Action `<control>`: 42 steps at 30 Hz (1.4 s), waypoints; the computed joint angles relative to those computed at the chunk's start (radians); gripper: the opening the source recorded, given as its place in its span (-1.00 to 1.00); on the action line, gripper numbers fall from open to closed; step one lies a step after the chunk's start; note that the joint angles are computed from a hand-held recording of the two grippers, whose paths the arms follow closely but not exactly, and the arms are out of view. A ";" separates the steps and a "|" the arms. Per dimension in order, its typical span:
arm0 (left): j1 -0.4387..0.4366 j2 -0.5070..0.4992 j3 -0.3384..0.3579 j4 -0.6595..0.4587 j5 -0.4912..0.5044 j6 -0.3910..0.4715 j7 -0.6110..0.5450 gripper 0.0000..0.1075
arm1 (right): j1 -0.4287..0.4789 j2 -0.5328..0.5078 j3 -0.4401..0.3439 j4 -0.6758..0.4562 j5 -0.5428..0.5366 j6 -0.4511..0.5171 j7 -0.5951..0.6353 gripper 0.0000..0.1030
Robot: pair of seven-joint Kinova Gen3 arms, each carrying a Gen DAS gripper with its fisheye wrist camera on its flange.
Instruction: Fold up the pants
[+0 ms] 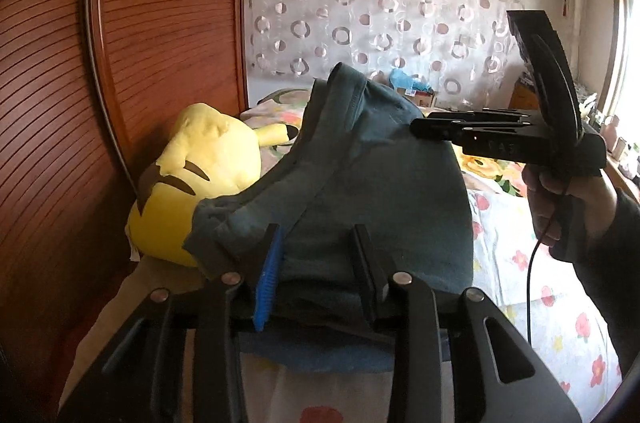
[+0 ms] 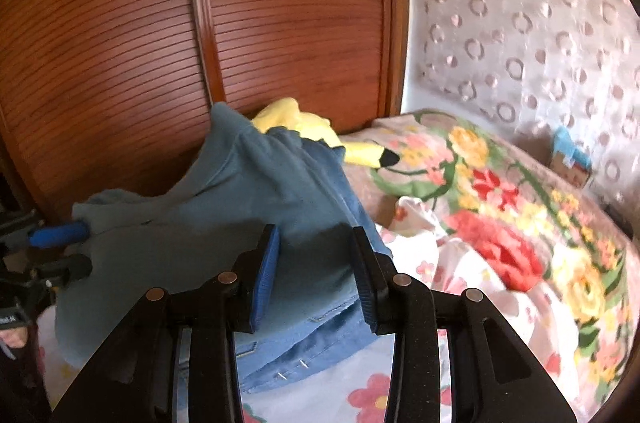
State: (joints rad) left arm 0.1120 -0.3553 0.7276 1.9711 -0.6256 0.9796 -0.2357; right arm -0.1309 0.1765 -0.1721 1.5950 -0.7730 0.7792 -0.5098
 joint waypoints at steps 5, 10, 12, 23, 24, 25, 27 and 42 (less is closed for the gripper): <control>0.008 -0.009 -0.003 -0.008 0.013 0.005 -0.023 -0.27 | 0.000 -0.040 0.006 0.041 -0.020 -0.036 -0.009 -0.31; 0.006 -0.040 0.006 -0.006 0.041 0.000 -0.045 -0.17 | 0.001 -0.104 0.035 0.092 -0.043 -0.020 -0.022 -0.31; -0.005 -0.059 0.012 -0.004 0.060 -0.004 -0.055 -0.14 | -0.006 -0.134 0.048 0.122 -0.045 -0.023 -0.012 -0.31; -0.084 -0.165 0.094 -0.055 0.204 0.012 -0.193 -0.01 | -0.051 -0.344 0.177 0.296 -0.064 -0.013 -0.013 0.01; -0.092 -0.177 0.102 -0.061 0.217 0.017 -0.204 0.00 | -0.054 -0.369 0.190 0.311 -0.054 -0.011 -0.025 0.03; -0.099 -0.187 0.108 -0.066 0.231 0.019 -0.216 0.00 | -0.061 -0.386 0.200 0.320 -0.046 -0.012 -0.035 0.06; -0.112 -0.208 0.121 -0.080 0.259 0.025 -0.241 0.00 | -0.073 -0.432 0.231 0.348 -0.039 -0.008 -0.042 0.13; -0.238 -0.354 0.230 -0.186 0.437 0.024 -0.425 0.01 | -0.092 -0.759 0.364 0.495 0.166 0.025 -0.260 0.73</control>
